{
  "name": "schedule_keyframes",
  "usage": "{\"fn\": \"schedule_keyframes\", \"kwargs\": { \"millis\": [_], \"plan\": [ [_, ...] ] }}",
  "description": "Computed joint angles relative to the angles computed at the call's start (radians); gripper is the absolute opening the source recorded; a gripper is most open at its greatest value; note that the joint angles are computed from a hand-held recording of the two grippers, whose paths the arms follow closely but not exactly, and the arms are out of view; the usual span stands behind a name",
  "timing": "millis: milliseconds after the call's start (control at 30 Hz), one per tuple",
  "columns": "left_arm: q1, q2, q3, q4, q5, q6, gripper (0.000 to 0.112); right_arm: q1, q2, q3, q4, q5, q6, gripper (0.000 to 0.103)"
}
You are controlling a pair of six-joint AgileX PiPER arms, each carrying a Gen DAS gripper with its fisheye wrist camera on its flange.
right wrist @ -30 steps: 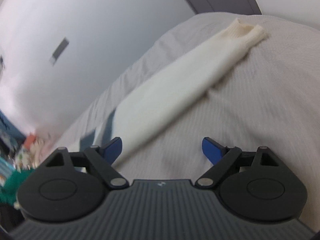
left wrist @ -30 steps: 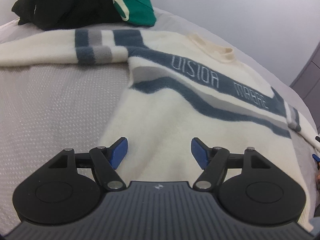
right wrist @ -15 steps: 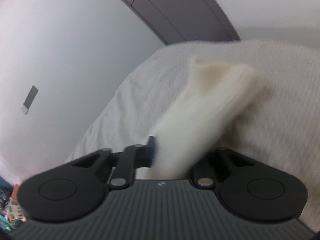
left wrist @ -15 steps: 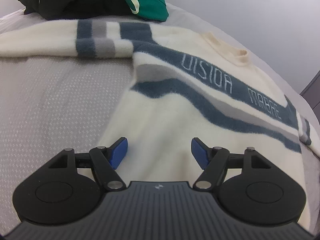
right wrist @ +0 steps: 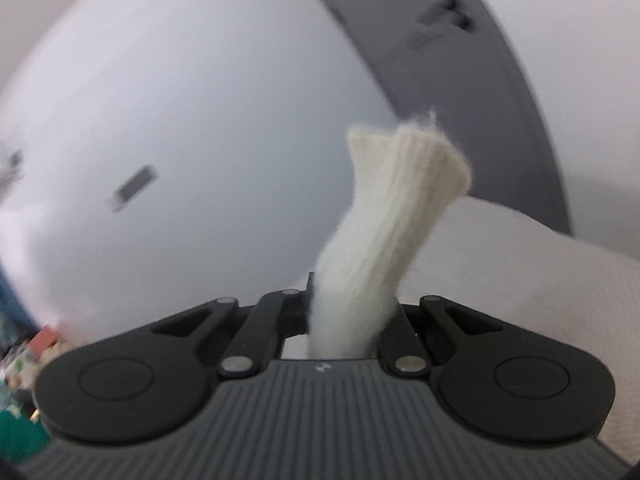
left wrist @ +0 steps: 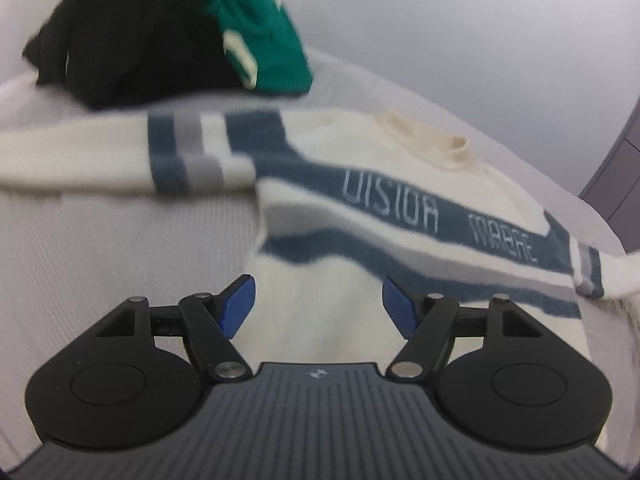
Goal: Fold large clothes
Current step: 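Grasp the sweater sleeve cuff with the right tool and lift it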
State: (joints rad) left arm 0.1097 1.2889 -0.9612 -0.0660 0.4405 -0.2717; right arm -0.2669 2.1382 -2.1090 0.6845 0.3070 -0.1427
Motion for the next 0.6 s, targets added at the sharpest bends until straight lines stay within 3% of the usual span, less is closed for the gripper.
{"fn": "schedule_keyframes", "kwargs": {
  "millis": [233, 300, 367, 467, 600],
  "plan": [
    [0.153, -0.092, 0.012, -0.353, 0.035, 0.415, 0.075, 0.196, -0.112, -0.129, -0.188, 0.073, 0.082, 0.01],
    [0.207, -0.111, 0.023, -0.469, 0.056, 0.537, 0.075, 0.24, -0.191, -0.079, -0.161, 0.094, 0.01, 0.01],
    [0.265, -0.125, 0.038, -0.579, 0.078, 0.652, 0.075, 0.322, -0.22, -0.094, -0.249, 0.11, 0.042, 0.01],
    [0.373, -0.13, 0.05, -0.749, 0.16, 0.835, 0.075, 0.419, -0.202, -0.17, -0.341, 0.155, 0.048, 0.01],
    [0.448, -0.16, 0.07, -0.803, 0.2, 0.945, 0.075, 0.587, -0.21, -0.128, -0.555, 0.116, 0.056, 0.01]
  ]
}}
